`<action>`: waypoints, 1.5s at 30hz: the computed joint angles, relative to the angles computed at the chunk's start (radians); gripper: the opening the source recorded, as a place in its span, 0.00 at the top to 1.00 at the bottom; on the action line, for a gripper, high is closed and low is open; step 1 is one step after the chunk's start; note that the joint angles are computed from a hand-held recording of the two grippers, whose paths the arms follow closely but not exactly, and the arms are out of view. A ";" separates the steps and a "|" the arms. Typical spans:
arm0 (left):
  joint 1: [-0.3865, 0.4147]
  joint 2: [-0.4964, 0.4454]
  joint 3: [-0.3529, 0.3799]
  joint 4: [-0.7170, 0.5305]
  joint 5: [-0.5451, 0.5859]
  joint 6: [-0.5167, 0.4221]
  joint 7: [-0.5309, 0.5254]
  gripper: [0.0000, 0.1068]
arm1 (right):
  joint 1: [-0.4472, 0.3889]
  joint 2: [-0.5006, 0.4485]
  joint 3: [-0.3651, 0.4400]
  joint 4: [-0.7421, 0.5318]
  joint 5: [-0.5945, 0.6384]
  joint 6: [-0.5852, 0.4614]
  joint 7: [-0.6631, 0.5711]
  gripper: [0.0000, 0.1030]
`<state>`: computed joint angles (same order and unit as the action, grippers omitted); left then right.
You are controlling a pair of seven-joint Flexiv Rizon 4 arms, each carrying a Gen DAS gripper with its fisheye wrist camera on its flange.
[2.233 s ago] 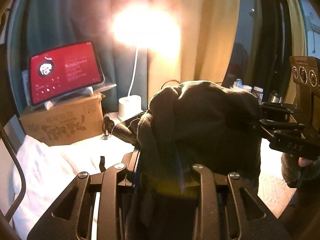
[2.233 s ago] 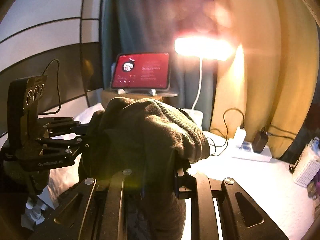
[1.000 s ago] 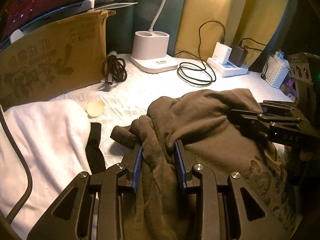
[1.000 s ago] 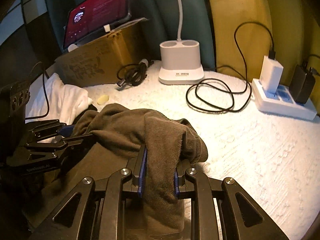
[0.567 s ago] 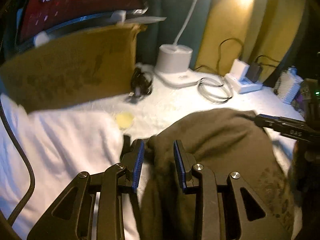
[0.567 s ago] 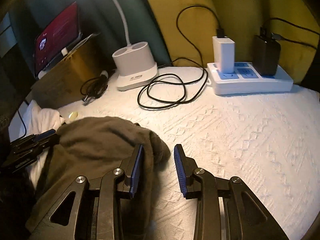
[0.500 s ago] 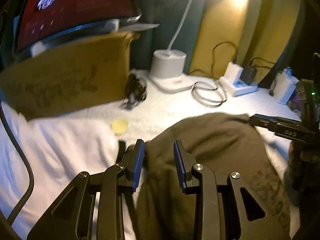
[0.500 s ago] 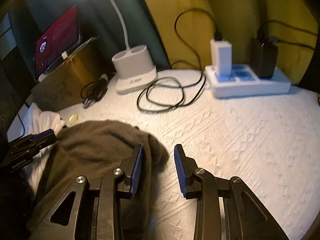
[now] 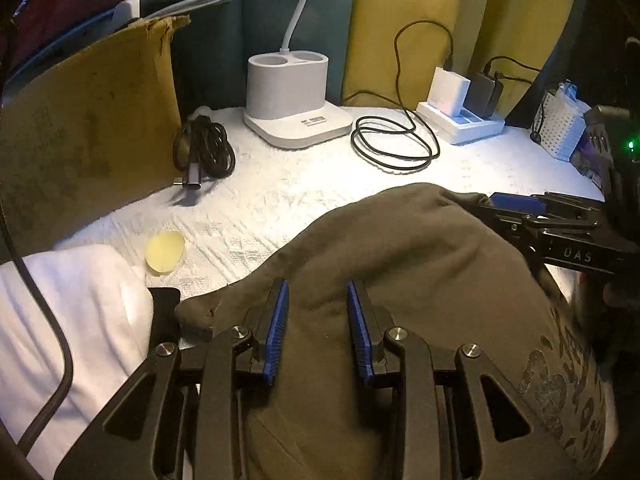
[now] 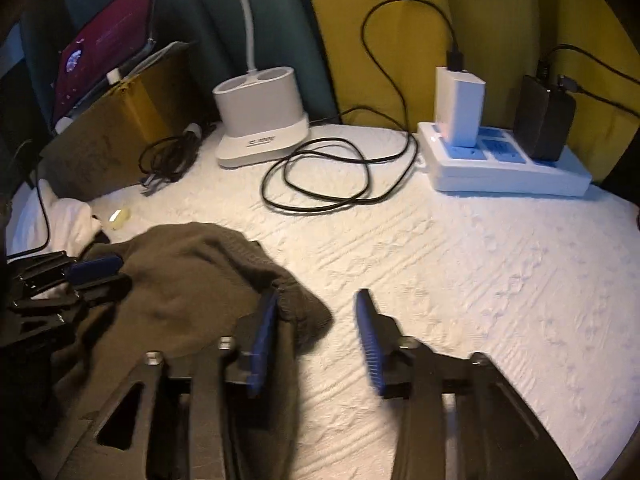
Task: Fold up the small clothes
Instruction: 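Open both grippers and release the shirt end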
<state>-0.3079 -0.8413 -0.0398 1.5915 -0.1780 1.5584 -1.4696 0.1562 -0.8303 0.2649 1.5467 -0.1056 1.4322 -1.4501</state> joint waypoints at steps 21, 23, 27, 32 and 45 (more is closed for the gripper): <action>-0.042 0.114 0.040 0.192 -0.002 0.183 -0.149 0.71 | 0.068 0.108 -0.140 0.187 -0.073 0.133 0.126 0.51; -0.033 0.127 0.019 0.222 -0.008 0.205 -0.149 0.68 | 0.067 0.121 -0.142 0.212 -0.077 0.151 0.137 0.51; -0.040 0.147 0.004 0.261 -0.011 0.216 -0.132 0.63 | 0.053 0.152 -0.125 0.273 -0.089 0.196 0.135 0.50; -0.049 0.159 -0.014 0.311 -0.023 0.253 -0.139 0.63 | 0.056 0.192 -0.109 0.353 -0.102 0.241 0.135 0.46; -0.330 0.129 0.273 0.355 -0.147 0.221 -0.160 0.63 | 0.160 0.267 -0.202 0.543 -0.107 0.315 0.155 0.37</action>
